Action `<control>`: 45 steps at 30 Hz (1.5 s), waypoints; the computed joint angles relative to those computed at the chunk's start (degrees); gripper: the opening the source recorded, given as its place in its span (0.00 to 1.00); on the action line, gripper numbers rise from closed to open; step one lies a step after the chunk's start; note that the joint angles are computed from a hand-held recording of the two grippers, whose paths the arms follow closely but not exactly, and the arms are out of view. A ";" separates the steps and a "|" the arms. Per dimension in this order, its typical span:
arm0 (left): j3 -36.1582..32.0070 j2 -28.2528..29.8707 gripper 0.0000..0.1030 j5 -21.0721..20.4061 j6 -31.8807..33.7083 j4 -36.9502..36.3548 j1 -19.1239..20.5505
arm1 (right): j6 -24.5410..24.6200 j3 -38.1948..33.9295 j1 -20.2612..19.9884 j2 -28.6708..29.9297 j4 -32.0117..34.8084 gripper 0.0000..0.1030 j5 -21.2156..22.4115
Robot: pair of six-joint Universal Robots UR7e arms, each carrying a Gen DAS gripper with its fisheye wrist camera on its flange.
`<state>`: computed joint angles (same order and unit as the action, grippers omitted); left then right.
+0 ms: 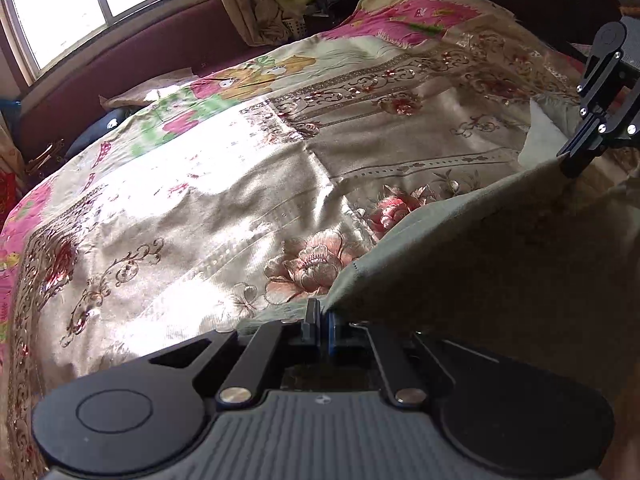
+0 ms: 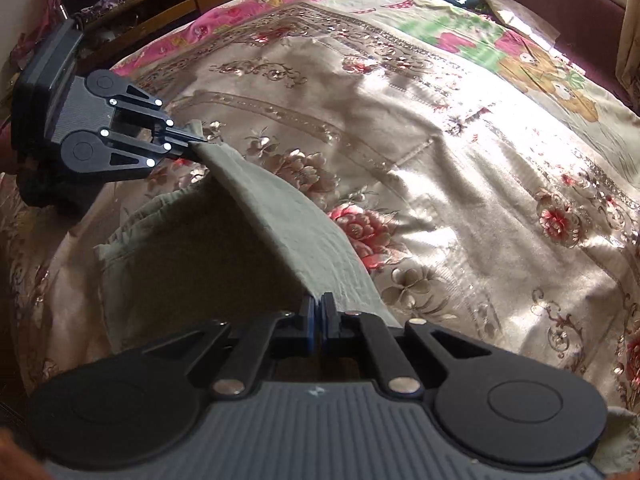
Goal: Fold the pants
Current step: 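Grasp the waistband with both grippers and lift it toward the legs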
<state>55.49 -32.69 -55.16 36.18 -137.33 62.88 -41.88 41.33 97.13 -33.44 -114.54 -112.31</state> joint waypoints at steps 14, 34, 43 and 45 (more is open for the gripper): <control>28.67 -14.17 0.20 4.18 -8.31 -7.58 -0.32 | 8.05 31.32 -0.25 -11.41 -4.19 0.04 0.60; 38.00 -17.07 0.26 9.56 -11.50 -13.90 -3.14 | 6.15 38.72 -0.81 -13.68 -12.65 0.15 -4.68; 37.43 -19.21 0.34 14.00 -21.09 -6.37 -6.50 | 10.67 38.47 -2.01 -19.74 -13.08 0.33 -4.39; 36.34 -18.71 0.34 13.59 -23.52 -5.33 -7.26 | 11.18 37.23 -2.70 -19.99 -14.17 0.34 -5.50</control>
<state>91.83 -51.40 -41.57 12.65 -142.66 55.62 -30.70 78.56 94.43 -53.43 -128.71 -117.81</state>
